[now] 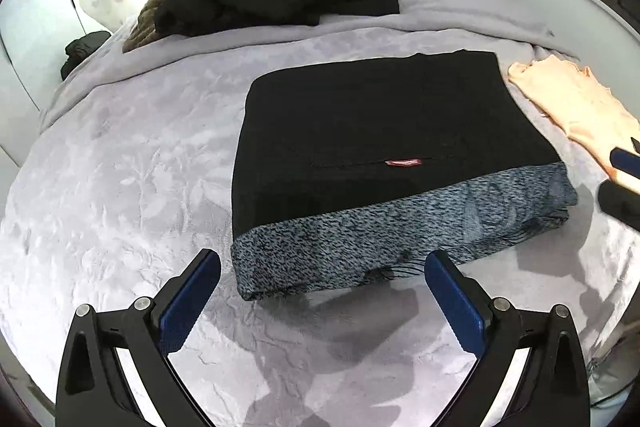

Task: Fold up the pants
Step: 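Open both grippers and pull them back from the folded pants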

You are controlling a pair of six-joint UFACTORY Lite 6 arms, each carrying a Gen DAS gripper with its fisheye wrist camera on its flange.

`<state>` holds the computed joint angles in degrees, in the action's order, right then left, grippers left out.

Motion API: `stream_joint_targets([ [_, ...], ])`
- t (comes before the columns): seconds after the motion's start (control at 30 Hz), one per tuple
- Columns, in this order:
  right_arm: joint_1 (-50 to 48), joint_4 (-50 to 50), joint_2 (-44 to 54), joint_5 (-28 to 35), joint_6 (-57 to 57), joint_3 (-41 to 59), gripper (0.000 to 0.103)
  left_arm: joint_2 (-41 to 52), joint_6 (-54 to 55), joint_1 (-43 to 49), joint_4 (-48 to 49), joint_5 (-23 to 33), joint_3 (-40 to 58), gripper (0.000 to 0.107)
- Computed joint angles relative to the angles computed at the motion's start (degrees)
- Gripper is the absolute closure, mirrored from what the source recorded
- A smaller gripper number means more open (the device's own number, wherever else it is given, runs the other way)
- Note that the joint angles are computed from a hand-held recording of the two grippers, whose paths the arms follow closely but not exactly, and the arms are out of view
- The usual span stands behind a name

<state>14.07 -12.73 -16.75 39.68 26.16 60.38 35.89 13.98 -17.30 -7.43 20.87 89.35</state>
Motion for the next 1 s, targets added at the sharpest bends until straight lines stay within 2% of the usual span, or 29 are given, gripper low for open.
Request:
stream_joint_targets([
  [0.13, 1.0, -0.1, 1.4, 2.7, 3.1, 0.6, 0.000, 1.3, 0.3, 0.6, -2.2, 2.6, 2.0, 0.005],
  [0.23, 4.0, -6.2, 4.0, 6.1, 9.7, 2.0, 0.000, 1.5, -2.0, 0.5, -0.4, 2.5, 1.7, 0.005],
  [0.33, 4.9, -7.4, 5.6, 7.6, 11.9, 3.0, 0.000, 1.0, -2.2, 0.6, -0.1, 2.5, 0.9, 0.005],
  [0.47, 5.5, -7.6, 6.0, 8.3, 13.1, 3.4, 0.000, 1.0, 2.8, 2.0, -6.1, 3.8, 1.1, 0.005],
  [0.67, 5.6, -7.8, 7.1, 8.6, 13.7, 3.6, 0.000, -0.2, -8.7, 0.2, 6.5, 1.0, -1.4, 0.005],
  [0.77, 5.7, -8.0, 7.7, 8.6, 13.9, 3.4, 0.000, 0.1, -5.0, 0.2, 3.2, 2.1, -1.4, 0.005],
  [0.87, 6.1, -8.3, 8.2, 8.9, 14.6, 3.6, 0.000, -1.4, -5.8, -0.4, 4.1, 0.4, -3.8, 0.005],
  [1.0, 6.9, -9.2, 8.1, 8.9, 17.4, 3.1, 0.000, -3.5, -0.7, -0.3, -0.4, -1.9, -6.7, 0.005],
])
